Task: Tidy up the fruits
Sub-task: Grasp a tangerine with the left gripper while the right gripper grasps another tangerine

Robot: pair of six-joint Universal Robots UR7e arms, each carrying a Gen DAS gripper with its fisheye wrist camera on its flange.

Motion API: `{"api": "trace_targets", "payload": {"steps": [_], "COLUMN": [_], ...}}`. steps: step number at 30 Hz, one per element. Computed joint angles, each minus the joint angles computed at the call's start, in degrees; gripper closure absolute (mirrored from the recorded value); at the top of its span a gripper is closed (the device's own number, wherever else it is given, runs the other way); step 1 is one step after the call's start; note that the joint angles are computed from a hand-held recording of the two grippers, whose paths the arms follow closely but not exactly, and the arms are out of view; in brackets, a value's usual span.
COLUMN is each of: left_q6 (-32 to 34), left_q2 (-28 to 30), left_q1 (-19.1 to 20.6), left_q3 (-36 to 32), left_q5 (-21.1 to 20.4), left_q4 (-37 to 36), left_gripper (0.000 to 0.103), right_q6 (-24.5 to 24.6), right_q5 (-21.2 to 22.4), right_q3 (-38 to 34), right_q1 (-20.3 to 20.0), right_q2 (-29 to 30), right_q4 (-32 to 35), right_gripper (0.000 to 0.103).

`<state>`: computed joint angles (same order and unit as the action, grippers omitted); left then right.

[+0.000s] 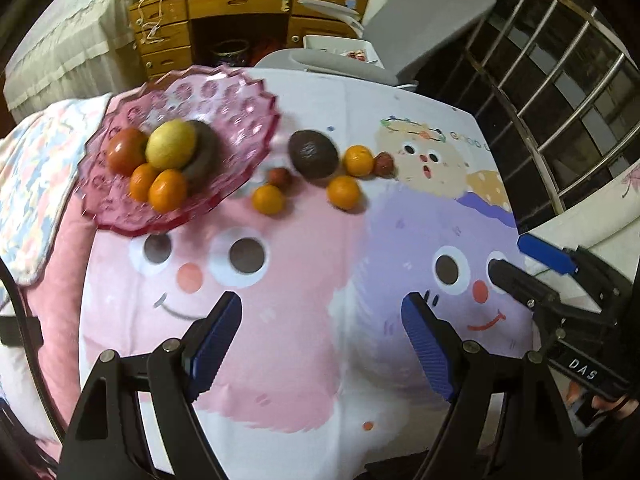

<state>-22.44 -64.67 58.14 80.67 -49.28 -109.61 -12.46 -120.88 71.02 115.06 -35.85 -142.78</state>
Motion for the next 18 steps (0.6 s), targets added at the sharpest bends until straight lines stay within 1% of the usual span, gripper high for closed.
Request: {"api": "trace_targets", "payload": {"steps": [5, 9, 10, 12, 18], "left_q6": [0.41, 1.29, 1.69, 2.37, 4.56], "left_q2": [4.05, 6.62, 7.32, 8.59, 13.15], "left_q1": [0.10, 1.07, 1.36, 2.03, 4.33], "left_q3": [-3.43, -5.42, -5.94, -7.03, -11.20], "left_q5": [-0.27, -1.04, -1.09, -1.19, -1.86], "left_q4": [-1.93, -4.32, -4.96, -5.83, -8.02], "left_gripper": [0.022, 0.022, 0.022, 0.022, 0.022], "right_q6": [-5.69, -11.75, -14.05, -16.77, -24.38], "right_q5": [-0.55, -0.95, -1.06, -1.66, -1.20], "right_q3": [-3.90, -9.04, -10.89, -13.10, -21.87], "right_q1": [-0.95, -1.63, -1.88, -2.15, -3.34], "right_q2": [0.73, 2.89, 3.79, 5.09, 10.42], "right_q4": [1.57, 3.92, 4.87, 5.36, 8.44], "right_gripper": [0.039, 0.039, 0.039, 0.039, 0.039]}}
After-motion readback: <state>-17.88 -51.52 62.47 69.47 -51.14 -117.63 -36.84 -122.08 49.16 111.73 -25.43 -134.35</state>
